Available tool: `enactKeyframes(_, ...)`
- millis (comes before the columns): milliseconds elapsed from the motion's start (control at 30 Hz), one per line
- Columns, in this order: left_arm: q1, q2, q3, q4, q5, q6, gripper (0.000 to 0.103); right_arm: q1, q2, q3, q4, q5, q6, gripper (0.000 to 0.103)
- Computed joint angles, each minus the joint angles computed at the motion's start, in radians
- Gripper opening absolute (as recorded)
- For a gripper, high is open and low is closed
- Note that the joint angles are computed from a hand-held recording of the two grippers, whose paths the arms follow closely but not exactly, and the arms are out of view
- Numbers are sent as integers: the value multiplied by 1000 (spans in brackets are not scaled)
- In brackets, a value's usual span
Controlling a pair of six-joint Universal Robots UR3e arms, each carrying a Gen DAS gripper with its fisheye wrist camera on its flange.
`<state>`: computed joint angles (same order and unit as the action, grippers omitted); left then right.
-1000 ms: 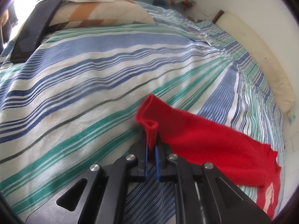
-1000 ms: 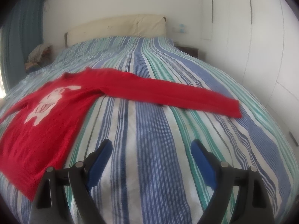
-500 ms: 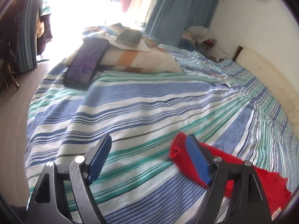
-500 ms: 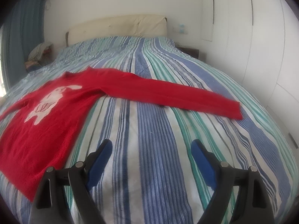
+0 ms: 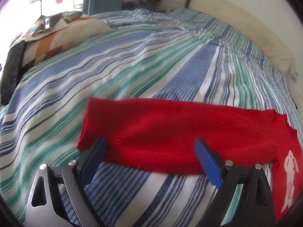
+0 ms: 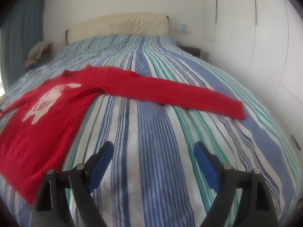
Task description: Fold small clothes
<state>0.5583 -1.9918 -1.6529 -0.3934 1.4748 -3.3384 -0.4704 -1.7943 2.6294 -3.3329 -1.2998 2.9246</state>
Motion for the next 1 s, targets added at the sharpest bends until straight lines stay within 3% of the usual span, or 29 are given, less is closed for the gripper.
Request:
enactKeyframes(67,29,37,-44,16,-11,-34,94,-5,-3,2,2,5,2,85)
enactKeyframes(200,-24,69,-40,-23,180,-41,94,-20,-5,-2,7,27,7,85)
enactKeyframes(300,-1,117,-53,-58,171,-70,94,-38,-27,6,20,53,6,85)
enactKeyframes(400,27,218,-105,-63,111,-92,94,-52,-51,16,28,70,2,85)
enactKeyframes(567,49,406,-195,-100,-127,-15,96,-91,-94,30,45,91,5,85)
enactKeyframes(667,1,435,-228,-87,-190,38,98,-198,-186,32,167,187,11,85)
enactKeyframes(800,-61,384,-307,43,-228,75,98,-375,-277,-7,452,363,-7,85)
enactKeyframes(900,-116,335,-350,119,-128,67,97,-471,-233,-72,645,478,-29,85)
enactKeyframes(1000,-86,324,-342,118,-194,51,97,-554,-99,-163,726,587,44,85)
